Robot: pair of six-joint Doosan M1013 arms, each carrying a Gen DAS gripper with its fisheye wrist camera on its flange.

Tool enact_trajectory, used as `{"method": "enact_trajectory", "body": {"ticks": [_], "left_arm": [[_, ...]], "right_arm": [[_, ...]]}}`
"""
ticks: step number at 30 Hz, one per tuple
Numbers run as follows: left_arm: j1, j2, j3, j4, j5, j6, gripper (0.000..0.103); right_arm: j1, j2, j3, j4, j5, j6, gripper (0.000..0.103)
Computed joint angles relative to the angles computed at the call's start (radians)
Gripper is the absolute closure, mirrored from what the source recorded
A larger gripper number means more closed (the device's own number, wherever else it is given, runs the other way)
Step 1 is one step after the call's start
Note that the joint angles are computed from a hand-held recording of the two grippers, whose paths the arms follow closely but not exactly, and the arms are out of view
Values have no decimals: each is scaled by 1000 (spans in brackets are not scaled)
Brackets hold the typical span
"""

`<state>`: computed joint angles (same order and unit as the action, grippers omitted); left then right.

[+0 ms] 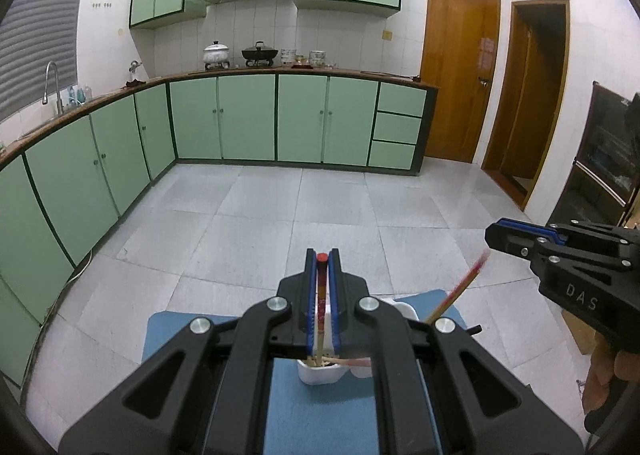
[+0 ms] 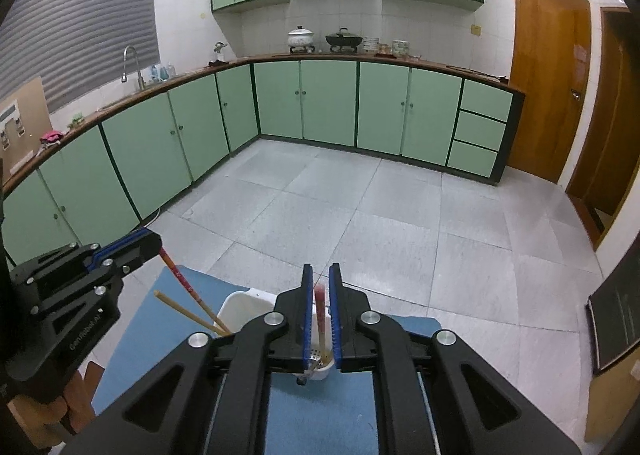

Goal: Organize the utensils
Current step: 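Carry both red-and-wood chopsticks to the white holder and open both tools inside, then move both open tools back to the last two chopsticks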

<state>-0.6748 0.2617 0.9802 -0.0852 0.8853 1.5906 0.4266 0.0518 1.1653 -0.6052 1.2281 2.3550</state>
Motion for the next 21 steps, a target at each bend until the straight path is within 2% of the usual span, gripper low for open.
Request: {"method": "enact_trajectory", "body": {"ticks": [5,9,11,14,17,21], "left_arm": [[7,-25,-1,9,0,6,92],[13,-57,7,5,0,20,85],[11,-81,23,7,-7,27,85],[18,-123,63,-17,-15,51,85],[25,-170,115,-40,-21,73,83],[50,-251,225,-120,-48,112,79]], "right_arm": [[21,-10,-18,-33,17,6,90],[62,-32,-21,-68,27,24,90],[90,-50,-9,-89,28,37,90],[126,-71,6,-104,29,53,89],[182,-98,30,-140,36,75,89],[251,-140,84,-186,35,135,89]]}}
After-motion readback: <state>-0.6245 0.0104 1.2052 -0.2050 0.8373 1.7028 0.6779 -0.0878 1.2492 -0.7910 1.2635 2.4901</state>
